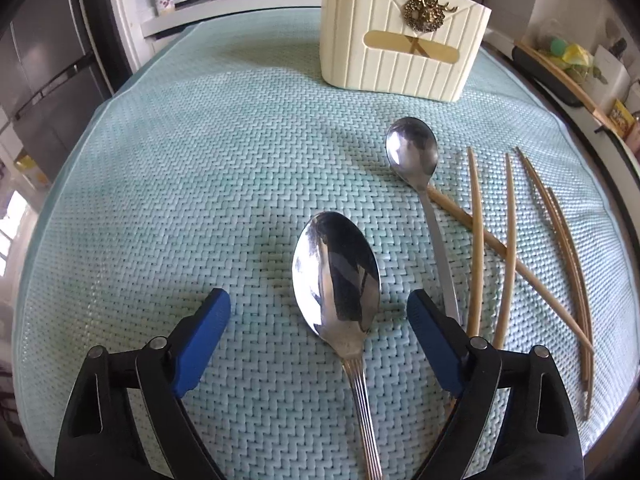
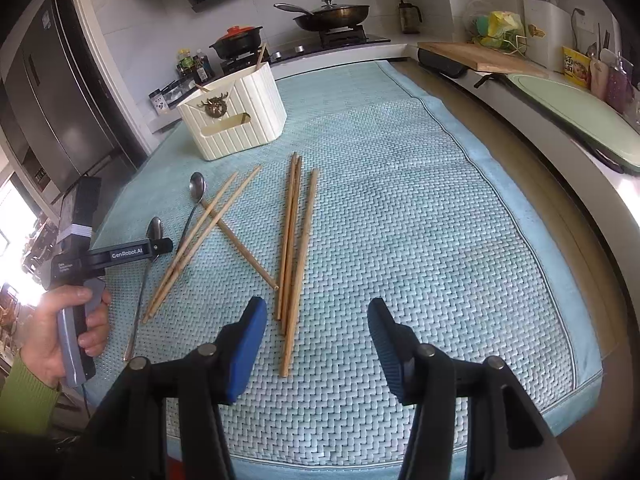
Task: Organize utensils
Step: 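Grasp the large steel spoon by its bowl with the left gripper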
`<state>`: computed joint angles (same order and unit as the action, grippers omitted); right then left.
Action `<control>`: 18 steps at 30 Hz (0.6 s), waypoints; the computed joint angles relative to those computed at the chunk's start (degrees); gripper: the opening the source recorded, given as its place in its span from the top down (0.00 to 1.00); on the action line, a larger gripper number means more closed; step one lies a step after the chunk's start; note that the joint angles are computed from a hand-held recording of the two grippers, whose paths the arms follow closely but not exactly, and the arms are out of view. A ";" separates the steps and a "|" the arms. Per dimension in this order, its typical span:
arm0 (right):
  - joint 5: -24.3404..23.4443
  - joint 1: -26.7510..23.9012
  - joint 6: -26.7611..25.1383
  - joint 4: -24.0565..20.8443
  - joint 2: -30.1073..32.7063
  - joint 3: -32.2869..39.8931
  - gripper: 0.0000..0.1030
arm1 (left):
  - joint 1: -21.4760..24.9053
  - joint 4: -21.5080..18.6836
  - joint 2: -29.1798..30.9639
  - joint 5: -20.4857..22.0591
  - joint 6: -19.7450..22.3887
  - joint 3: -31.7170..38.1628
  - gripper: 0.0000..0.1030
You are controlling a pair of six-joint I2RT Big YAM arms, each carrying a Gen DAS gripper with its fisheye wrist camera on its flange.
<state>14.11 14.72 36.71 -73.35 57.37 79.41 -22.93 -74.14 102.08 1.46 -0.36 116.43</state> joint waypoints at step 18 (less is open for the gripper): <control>-5.92 -6.76 -5.48 0.74 3.23 2.68 0.48 | 2.65 0.82 -0.93 9.73 -1.58 1.15 0.59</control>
<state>8.20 7.96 31.23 -72.61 60.60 82.09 -20.28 -73.32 101.15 11.19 -1.94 117.58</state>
